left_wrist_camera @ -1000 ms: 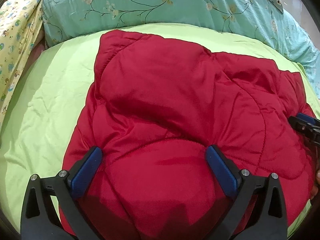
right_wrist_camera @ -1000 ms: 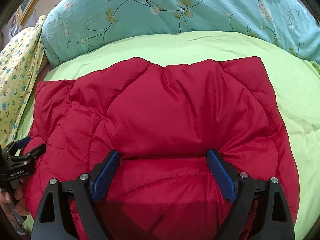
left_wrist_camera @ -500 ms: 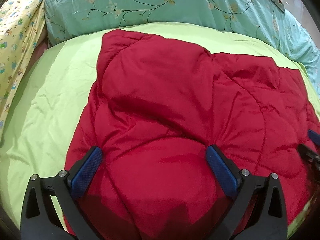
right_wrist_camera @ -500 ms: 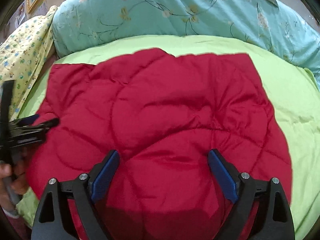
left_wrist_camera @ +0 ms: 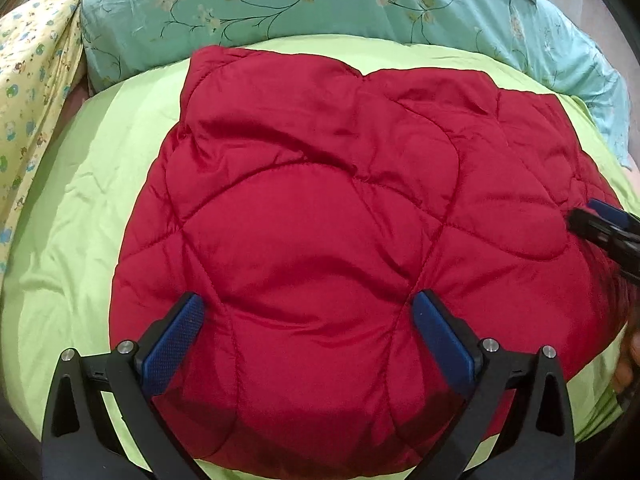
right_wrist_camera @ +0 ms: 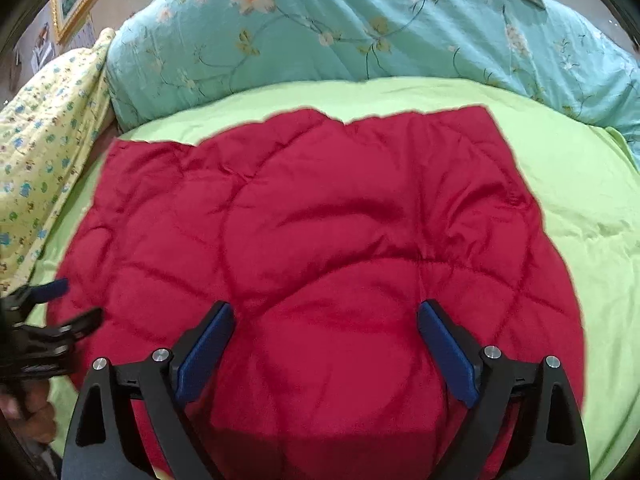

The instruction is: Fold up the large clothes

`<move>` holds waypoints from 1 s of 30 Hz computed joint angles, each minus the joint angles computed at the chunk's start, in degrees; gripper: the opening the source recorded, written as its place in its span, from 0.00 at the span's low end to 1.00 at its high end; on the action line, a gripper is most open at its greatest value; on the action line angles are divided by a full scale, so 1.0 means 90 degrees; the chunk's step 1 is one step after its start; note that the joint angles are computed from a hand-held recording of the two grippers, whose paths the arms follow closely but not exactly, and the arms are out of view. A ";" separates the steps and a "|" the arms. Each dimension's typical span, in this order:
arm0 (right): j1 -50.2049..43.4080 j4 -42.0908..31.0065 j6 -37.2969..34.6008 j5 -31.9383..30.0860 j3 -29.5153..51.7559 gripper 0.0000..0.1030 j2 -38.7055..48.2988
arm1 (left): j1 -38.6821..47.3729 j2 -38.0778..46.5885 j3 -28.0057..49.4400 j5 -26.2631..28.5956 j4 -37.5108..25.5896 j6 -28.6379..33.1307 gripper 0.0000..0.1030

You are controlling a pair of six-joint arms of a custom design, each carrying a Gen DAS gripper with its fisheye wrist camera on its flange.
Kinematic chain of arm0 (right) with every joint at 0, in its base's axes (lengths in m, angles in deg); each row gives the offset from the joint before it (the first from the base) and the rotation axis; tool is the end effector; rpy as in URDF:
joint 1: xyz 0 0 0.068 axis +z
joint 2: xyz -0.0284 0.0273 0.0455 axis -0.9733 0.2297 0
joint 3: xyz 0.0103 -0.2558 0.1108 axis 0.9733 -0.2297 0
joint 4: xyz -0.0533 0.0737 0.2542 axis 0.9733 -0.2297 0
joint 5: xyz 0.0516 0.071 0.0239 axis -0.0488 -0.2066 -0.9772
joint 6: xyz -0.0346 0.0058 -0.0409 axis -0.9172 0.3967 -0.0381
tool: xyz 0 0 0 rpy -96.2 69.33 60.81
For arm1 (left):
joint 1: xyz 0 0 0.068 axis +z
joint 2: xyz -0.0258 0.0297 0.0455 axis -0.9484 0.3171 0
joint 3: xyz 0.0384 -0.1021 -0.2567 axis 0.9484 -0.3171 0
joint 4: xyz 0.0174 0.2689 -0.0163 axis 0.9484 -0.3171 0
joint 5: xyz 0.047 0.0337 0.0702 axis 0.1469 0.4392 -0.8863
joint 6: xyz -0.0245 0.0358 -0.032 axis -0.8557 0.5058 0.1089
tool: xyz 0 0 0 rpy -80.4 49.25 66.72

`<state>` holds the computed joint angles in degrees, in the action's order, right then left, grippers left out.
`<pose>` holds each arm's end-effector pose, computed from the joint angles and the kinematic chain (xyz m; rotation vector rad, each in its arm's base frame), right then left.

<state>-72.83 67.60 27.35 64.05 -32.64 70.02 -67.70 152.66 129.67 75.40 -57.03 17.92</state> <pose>0.3469 0.0332 0.1898 -0.3167 2.3588 0.3146 0.2770 0.0190 0.1768 0.0073 2.4875 0.0831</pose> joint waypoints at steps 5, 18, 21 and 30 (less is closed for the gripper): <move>0.0088 -0.0291 -0.0461 0.0245 -0.0483 0.91 -0.0594 | -0.0035 -0.0060 -0.0104 -0.0121 0.0116 0.0009 1.00; 0.0151 0.0209 -0.0691 0.0404 -0.0670 0.95 -0.0085 | 0.0054 -0.0678 -0.0493 0.0093 -0.0119 0.0133 1.00; 0.0161 0.0209 -0.0706 0.0436 -0.0710 0.95 -0.0125 | 0.0053 -0.0495 -0.0489 0.0128 0.0032 0.0077 1.00; 0.0247 0.0295 -0.0459 0.0580 -0.0837 0.92 -0.0664 | -0.0085 -0.0479 -0.0599 -0.0071 0.0221 0.0010 1.00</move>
